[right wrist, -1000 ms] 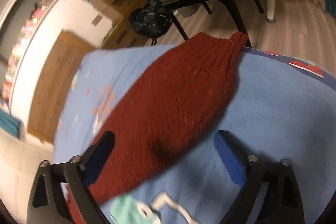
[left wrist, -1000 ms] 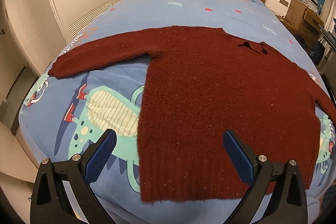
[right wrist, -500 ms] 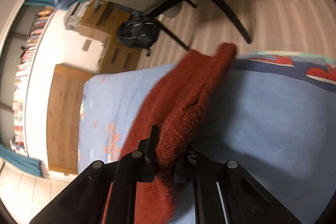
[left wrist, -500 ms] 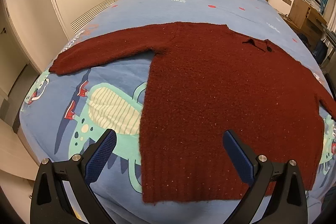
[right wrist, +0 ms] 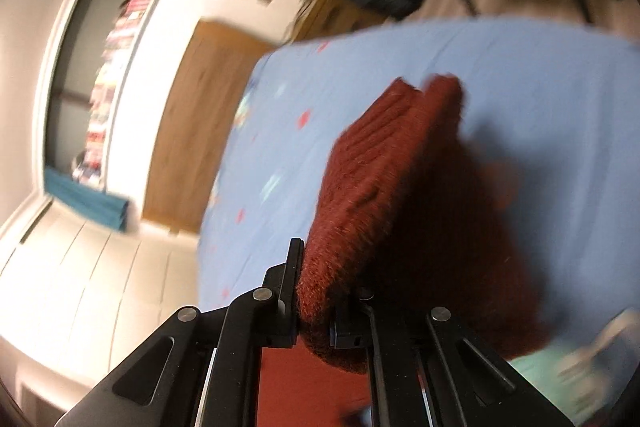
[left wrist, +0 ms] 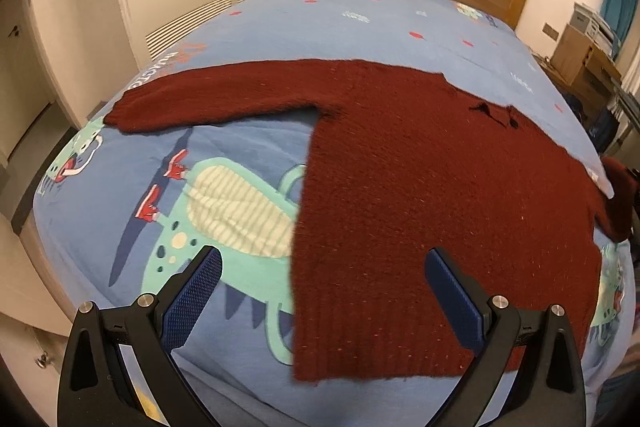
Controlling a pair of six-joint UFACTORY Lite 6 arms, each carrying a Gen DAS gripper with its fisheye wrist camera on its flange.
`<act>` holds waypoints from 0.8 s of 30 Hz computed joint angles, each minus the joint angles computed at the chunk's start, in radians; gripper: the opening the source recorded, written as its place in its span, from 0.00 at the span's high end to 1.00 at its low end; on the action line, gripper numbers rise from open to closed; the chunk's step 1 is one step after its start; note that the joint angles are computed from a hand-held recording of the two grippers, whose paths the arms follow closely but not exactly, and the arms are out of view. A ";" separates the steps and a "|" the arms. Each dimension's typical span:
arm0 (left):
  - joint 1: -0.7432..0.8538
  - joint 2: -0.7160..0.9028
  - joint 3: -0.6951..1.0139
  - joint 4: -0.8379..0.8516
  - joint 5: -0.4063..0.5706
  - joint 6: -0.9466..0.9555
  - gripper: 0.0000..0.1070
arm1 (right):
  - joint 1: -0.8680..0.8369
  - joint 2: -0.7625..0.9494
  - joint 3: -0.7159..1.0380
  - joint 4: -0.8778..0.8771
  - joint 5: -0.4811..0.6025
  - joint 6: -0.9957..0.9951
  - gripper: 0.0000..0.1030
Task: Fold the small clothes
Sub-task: 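Carry the held sleeve across the sweater body with the right gripper, release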
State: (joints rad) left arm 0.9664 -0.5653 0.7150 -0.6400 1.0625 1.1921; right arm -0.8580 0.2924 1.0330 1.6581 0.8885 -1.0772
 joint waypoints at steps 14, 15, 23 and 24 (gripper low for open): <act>0.254 0.258 0.191 -0.066 0.065 0.145 0.07 | 0.865 0.180 0.382 0.160 -0.315 0.140 0.91; 0.262 0.272 0.200 -0.065 0.064 0.147 0.07 | 0.916 0.224 0.442 0.145 -0.338 0.161 0.91; 0.304 0.348 0.239 -0.065 0.051 0.165 0.07 | 1.096 0.462 0.768 -0.255 -0.432 0.503 0.91; 0.307 0.352 0.241 -0.064 0.051 0.166 0.07 | 1.099 0.474 0.780 -0.312 -0.430 0.536 0.91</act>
